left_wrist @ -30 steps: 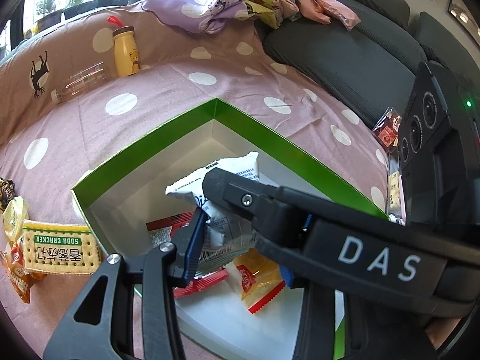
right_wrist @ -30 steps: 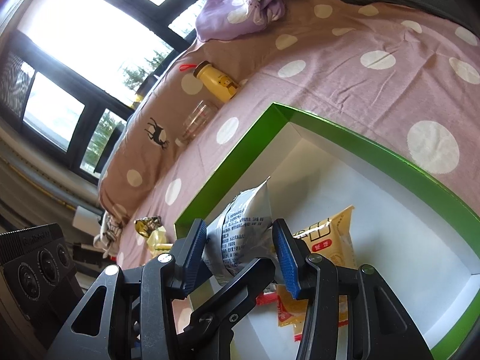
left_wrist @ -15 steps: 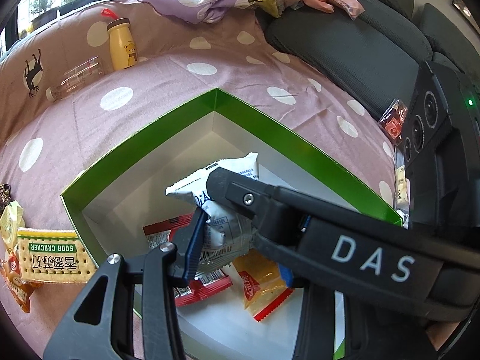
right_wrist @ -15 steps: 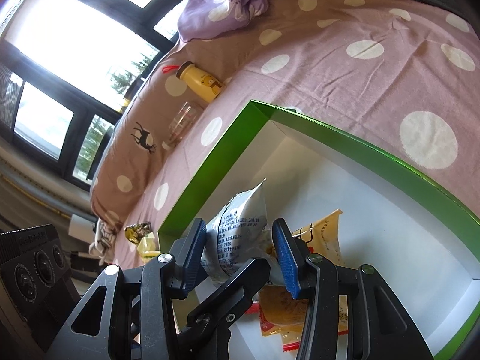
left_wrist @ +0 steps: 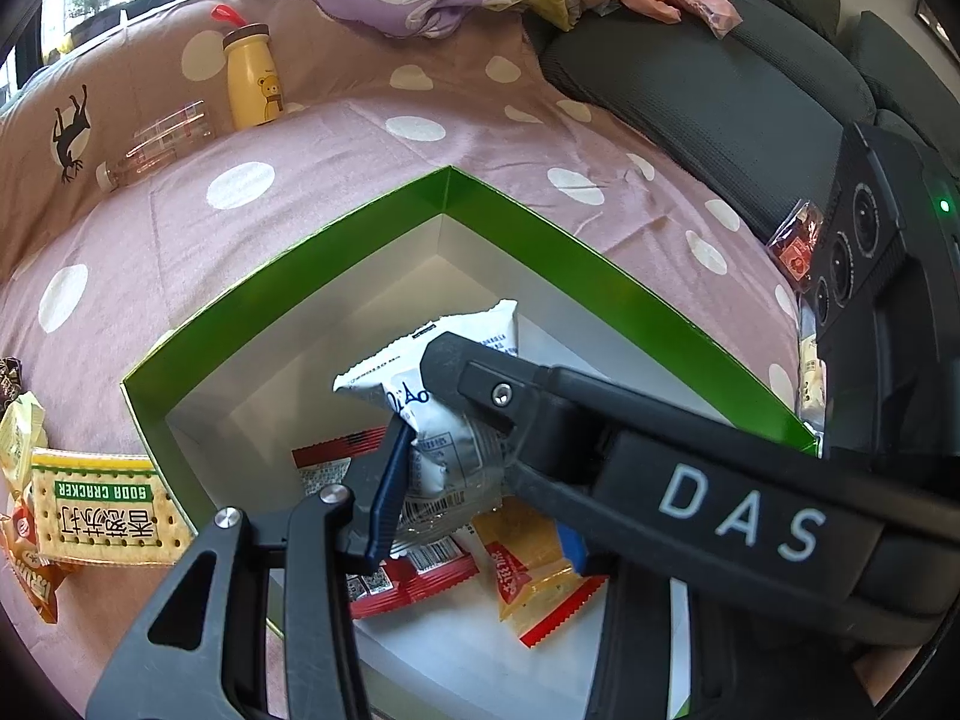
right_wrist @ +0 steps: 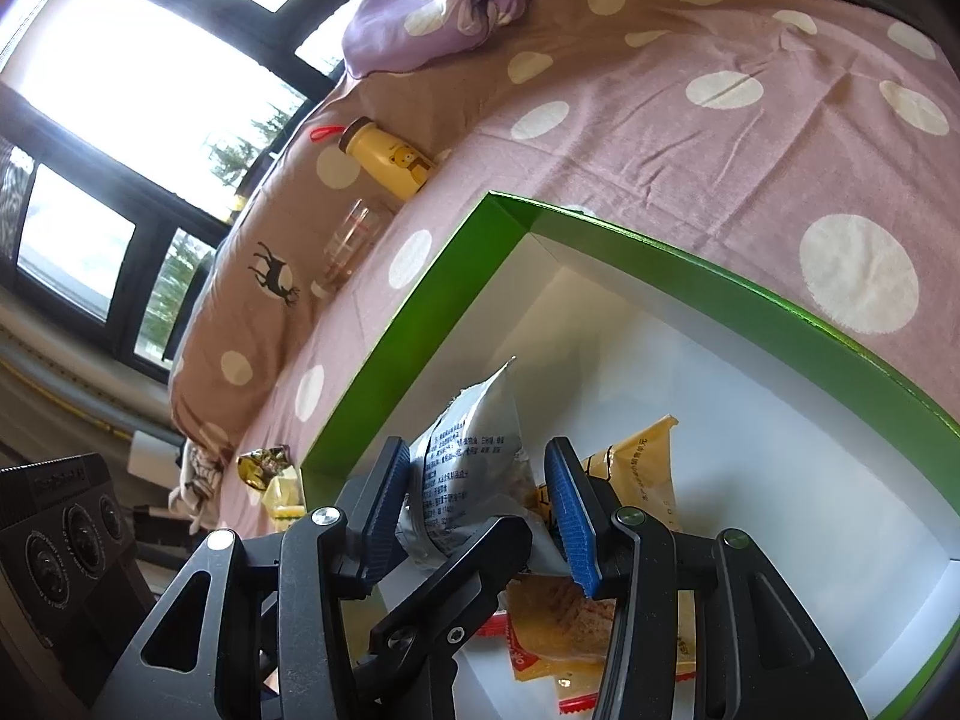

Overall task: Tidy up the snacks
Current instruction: 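Lower the white bag into the box and open the right gripper, then move the right gripper to the pile and grasp the yellow snack bag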

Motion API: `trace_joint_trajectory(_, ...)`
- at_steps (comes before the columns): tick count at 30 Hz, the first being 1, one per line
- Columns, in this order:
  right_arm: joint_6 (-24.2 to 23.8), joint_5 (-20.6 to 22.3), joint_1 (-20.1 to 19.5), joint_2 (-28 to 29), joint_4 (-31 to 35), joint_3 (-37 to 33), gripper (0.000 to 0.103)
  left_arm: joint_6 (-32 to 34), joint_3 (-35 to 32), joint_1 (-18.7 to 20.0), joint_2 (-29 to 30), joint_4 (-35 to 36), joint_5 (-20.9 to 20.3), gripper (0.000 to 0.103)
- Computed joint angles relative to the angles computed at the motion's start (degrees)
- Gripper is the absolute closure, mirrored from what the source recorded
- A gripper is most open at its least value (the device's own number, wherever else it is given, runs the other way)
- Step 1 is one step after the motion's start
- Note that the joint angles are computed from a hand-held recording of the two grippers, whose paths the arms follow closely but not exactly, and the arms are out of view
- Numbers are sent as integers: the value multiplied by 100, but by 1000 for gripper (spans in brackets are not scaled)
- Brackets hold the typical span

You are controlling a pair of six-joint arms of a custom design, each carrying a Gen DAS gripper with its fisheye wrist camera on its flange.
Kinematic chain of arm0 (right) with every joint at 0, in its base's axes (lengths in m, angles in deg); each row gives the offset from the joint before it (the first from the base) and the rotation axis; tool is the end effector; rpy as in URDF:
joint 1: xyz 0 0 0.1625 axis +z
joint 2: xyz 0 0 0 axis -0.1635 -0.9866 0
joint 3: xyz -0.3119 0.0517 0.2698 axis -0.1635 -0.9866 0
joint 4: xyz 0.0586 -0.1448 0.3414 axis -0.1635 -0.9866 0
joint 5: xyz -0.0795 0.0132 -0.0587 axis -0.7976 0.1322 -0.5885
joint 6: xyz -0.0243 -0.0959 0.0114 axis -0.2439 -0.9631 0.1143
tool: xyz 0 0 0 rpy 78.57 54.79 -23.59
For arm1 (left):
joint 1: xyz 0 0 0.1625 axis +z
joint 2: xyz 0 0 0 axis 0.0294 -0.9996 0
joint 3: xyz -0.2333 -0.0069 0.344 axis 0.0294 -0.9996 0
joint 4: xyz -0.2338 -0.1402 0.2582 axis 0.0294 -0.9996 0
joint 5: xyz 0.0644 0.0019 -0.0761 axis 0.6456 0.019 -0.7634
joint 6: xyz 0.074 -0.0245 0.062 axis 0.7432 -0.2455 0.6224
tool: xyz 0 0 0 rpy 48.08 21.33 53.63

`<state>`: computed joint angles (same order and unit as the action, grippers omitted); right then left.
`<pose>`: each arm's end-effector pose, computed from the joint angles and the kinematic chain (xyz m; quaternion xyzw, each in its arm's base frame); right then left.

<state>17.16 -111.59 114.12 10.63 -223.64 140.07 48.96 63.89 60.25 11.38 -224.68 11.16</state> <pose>0.2935 -0.6844 0.0939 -0.0436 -0.9418 0.3323 0.0255 -0.1865 -0.7282 0.2380 0.2648 0.9230 -0.1984 0.1965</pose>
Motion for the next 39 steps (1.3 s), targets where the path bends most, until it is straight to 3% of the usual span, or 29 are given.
trace_joint_trajectory(8, 36, -92, 16, 46, 44, -72, 53, -79, -18, 35, 1, 30, 8, 58)
trace_joint_trajectory(19, 55, -384, 100, 19, -190, 17, 53, -313, 18, 37, 9, -25, 48, 45)
trace_joint_trajectory(26, 20, -829, 220, -44, -454, 169, 53, -182, 505, -94, -228, -594, 436, 28)
trace_joint_trajectory(32, -173, -891, 336, -48, -563, 209, 53, -253, 1059, -98, -717, -1150, 247, 21)
trace_joint_trajectory(39, -572, -816, 526, 0, -681, 199, 39, -463, 2058, -123, -1533, -2147, 573, 10)
